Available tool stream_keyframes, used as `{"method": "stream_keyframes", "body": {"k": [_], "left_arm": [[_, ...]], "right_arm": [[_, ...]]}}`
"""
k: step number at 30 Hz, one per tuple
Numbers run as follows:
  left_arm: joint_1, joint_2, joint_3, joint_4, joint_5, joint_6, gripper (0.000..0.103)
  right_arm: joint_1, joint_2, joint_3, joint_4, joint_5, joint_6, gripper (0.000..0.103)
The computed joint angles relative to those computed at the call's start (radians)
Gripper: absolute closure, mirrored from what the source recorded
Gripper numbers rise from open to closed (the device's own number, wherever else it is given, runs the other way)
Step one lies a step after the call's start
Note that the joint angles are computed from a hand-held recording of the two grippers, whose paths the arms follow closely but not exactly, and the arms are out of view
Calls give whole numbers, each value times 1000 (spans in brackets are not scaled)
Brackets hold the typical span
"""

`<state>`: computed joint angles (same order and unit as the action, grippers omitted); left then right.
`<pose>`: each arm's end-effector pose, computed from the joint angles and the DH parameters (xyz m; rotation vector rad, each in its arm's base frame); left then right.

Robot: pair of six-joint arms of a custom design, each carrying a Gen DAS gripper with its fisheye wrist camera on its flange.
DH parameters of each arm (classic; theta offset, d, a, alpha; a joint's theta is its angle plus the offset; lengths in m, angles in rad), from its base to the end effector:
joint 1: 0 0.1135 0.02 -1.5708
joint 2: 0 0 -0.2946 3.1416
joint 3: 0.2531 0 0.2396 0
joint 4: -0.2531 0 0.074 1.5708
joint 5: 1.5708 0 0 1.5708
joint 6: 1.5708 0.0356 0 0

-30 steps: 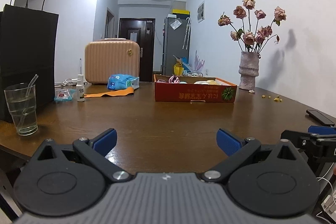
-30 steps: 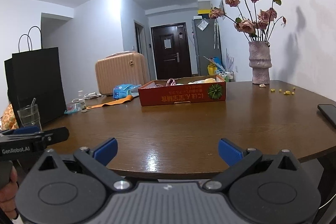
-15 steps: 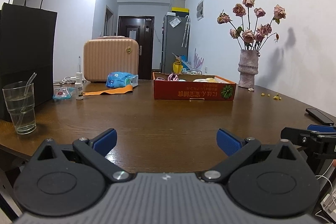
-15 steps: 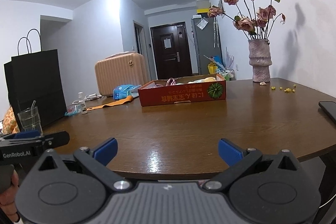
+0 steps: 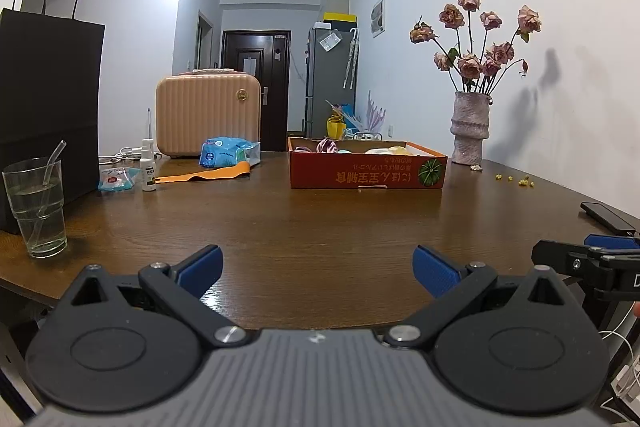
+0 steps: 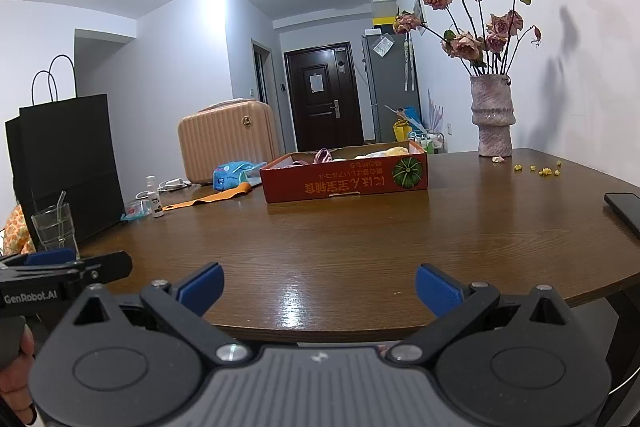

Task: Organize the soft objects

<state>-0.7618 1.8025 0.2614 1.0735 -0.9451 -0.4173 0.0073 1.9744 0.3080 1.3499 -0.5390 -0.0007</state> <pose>0.1930 -0.1442 0.1274 -0.2431 1.8243 0.1453 0.2725 0.0203 0.1153 -0.3748 1.8343 0.5115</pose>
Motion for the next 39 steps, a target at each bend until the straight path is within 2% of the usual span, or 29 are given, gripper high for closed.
{"method": "stream_keyframes", "body": {"k": [39], "left_arm": [[-4,5,4,-1,-1,1,0]], "right_arm": [[0,2,12,-18,1,-1,0]]}}
